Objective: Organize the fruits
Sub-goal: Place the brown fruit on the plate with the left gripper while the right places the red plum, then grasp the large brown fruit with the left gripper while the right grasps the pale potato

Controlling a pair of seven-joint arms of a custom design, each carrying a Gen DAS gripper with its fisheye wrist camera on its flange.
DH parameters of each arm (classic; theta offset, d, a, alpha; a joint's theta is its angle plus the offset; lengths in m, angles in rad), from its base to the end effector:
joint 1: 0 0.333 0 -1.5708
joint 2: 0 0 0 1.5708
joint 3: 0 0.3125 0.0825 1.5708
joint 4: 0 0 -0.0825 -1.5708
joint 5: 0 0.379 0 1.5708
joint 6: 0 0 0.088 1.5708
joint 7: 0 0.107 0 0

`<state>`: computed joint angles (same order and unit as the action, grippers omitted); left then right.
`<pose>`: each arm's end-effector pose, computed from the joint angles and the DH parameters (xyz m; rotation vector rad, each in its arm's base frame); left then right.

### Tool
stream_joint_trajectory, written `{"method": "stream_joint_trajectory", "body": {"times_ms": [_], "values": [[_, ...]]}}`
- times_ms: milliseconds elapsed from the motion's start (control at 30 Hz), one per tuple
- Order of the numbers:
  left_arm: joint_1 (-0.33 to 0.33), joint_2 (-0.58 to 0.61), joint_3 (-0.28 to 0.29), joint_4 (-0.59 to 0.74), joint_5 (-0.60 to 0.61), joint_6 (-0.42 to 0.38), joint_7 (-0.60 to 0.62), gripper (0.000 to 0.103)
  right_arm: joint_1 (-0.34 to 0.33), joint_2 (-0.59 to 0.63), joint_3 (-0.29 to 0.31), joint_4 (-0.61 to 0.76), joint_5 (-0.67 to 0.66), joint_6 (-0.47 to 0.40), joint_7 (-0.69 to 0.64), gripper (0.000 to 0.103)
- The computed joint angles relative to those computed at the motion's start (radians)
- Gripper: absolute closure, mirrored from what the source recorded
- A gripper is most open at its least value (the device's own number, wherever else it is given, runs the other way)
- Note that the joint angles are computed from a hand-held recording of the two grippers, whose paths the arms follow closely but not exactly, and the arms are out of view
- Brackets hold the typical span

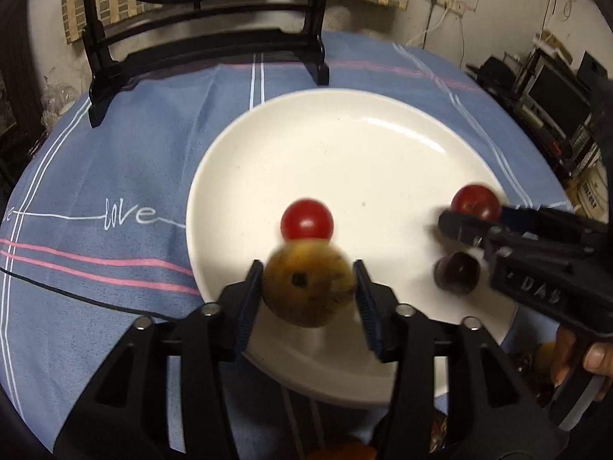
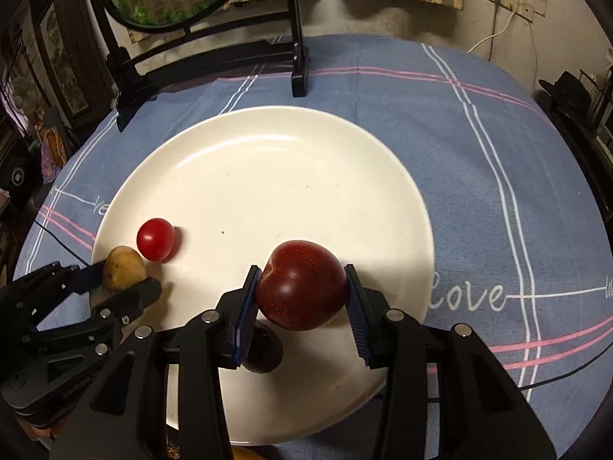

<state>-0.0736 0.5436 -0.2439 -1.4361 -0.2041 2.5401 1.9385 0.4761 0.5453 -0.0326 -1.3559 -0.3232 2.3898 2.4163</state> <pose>0.7177 -0.1915 0.4473 -1.4509 2.3884 -0.8505 0.6725 0.3227 0.4599 -1.6742 2.0702 -0.4841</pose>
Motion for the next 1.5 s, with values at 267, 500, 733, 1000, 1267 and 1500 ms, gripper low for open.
{"method": "stream_joint_trajectory", "body": {"times_ms": [267, 500, 733, 1000, 1267, 1500], "values": [[0.055, -0.134, -0.053, -0.168, -0.103, 0.105, 0.113, 0.024, 0.047, -0.129, -0.048, -0.166, -0.158, 0.127, 0.177, 0.035], [0.1, -0.283, -0.052, -0.352, -0.284, 0.183, 0.235, 0.017, 0.063, -0.371, -0.012, -0.464, -0.361, 0.21, 0.398, 0.035], [0.099, -0.424, -0.007, -0.519, -0.481, 0.185, 0.399, 0.014, 0.027, -0.509, 0.099, -0.649, -0.443, 0.197, 0.51, 0.035], [0.038, -0.542, 0.073, -0.688, -0.569, 0.237, 0.51, 0.014, 0.005, -0.592, 0.21, -0.745, -0.549, 0.108, 0.567, 0.035], [-0.003, -0.605, 0.124, -0.782, -0.614, 0.246, 0.576, 0.012, 0.03, -0.562, 0.243, -0.758, -0.471, 0.11, 0.457, 0.035], [-0.007, -0.62, 0.147, -0.812, -0.62, 0.218, 0.577, 0.012, 0.06, -0.485, 0.223, -0.686, -0.392, 0.081, 0.359, 0.038]]}}
